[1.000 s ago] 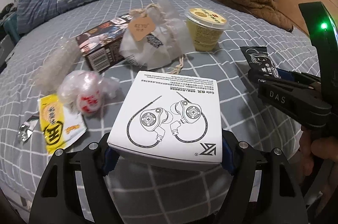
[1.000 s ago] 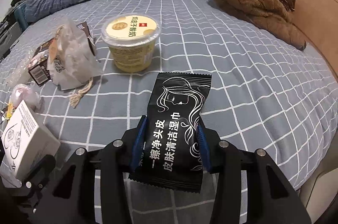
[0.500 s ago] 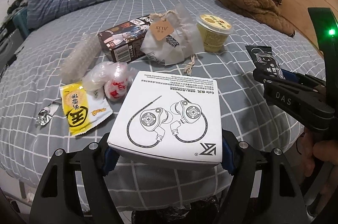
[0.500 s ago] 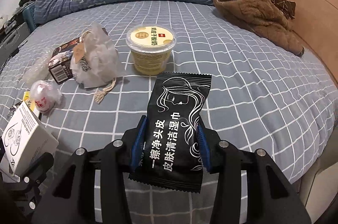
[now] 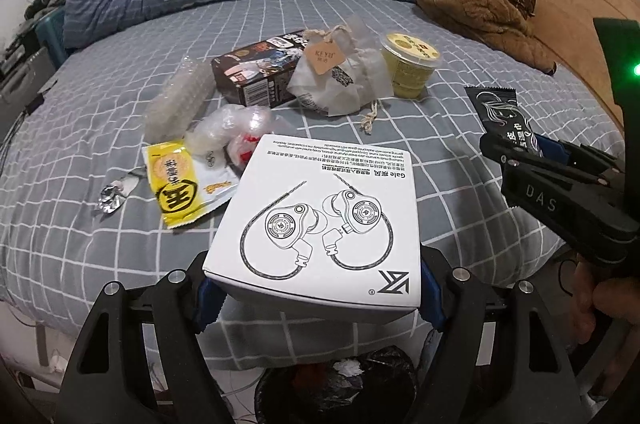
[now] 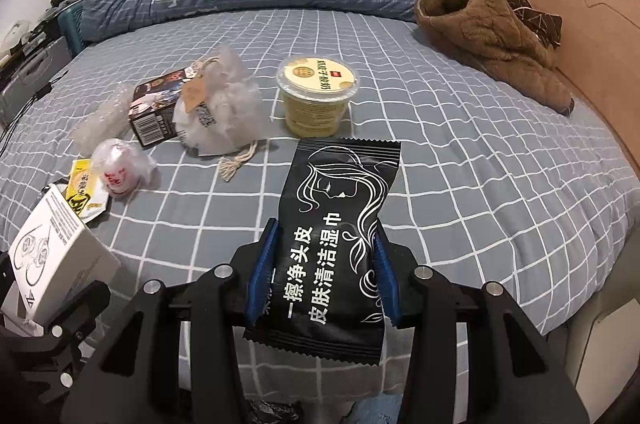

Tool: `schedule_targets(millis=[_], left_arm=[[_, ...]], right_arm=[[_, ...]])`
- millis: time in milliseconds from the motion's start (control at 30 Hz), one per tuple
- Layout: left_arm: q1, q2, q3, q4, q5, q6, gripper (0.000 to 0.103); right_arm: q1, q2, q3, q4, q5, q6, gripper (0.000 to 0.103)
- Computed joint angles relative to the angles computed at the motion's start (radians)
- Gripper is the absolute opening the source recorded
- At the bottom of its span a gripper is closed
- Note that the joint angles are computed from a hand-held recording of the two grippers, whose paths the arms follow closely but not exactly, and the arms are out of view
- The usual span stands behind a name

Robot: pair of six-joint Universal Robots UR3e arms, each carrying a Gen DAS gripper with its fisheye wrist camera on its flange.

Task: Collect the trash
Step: 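Carry the box and black packet in both tools toward the bin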

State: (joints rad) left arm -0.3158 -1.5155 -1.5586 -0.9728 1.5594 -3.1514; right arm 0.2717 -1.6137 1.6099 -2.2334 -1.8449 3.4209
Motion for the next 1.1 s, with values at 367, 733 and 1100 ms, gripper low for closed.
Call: schedule_targets(millis=[367,733,1100], left_arm=[[0.073,0.158,-0.094,-0.060,-0.031,0.021,0.074],[0.139,0.293,-0.110,-0.154,-0.059,0.051,0.074],[0.228,0.439,-0.123,-0.271,-0.124,0.106,0.074]], right_arm=[[0.121,-0.032,-0.031,0.078,-0.059,0.069,0.043],[0.229,-0.037,-0.136,0.188,-0.119,0.143,0.043],[0.341,-0.062,-0.193,0.320,-0.189,0.246,0.043]])
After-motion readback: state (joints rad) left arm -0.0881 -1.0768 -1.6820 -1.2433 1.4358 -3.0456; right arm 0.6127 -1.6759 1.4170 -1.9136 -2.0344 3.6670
